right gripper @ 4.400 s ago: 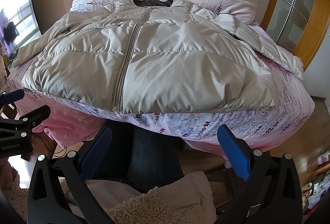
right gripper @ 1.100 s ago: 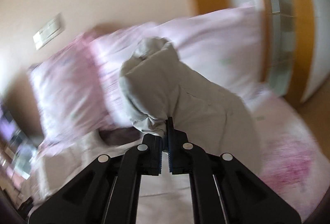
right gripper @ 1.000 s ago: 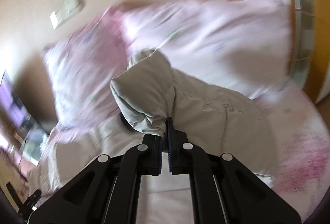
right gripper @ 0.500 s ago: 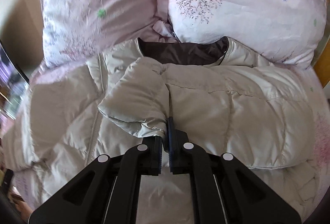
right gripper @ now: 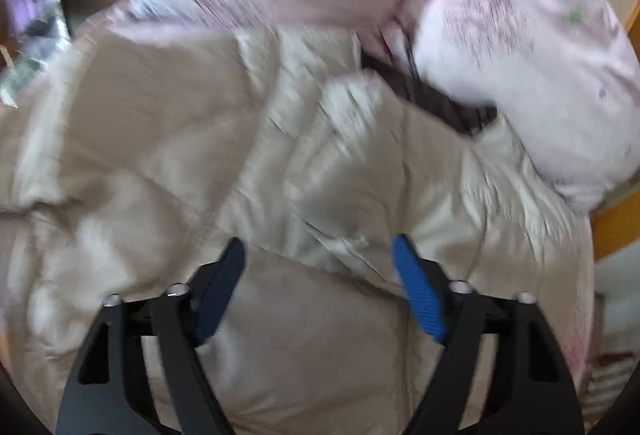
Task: Fold large clothes
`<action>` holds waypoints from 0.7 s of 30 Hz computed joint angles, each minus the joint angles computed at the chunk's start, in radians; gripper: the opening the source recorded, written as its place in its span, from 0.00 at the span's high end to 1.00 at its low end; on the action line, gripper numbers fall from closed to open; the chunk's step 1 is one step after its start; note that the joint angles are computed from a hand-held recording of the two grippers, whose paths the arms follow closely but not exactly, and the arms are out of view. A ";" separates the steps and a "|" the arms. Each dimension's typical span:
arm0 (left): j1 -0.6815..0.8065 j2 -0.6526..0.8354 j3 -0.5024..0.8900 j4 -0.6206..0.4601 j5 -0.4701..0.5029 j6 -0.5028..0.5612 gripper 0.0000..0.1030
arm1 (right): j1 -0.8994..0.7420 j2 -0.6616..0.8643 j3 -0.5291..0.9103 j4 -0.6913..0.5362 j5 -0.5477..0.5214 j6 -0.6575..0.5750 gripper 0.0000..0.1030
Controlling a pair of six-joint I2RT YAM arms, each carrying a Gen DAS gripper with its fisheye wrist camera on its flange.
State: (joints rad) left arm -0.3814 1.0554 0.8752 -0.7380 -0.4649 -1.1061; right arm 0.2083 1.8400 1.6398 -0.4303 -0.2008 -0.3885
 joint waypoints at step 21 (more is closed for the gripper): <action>-0.026 -0.130 -0.111 0.038 -0.033 -0.098 0.02 | -0.187 0.580 1.009 -0.736 -0.457 0.205 0.54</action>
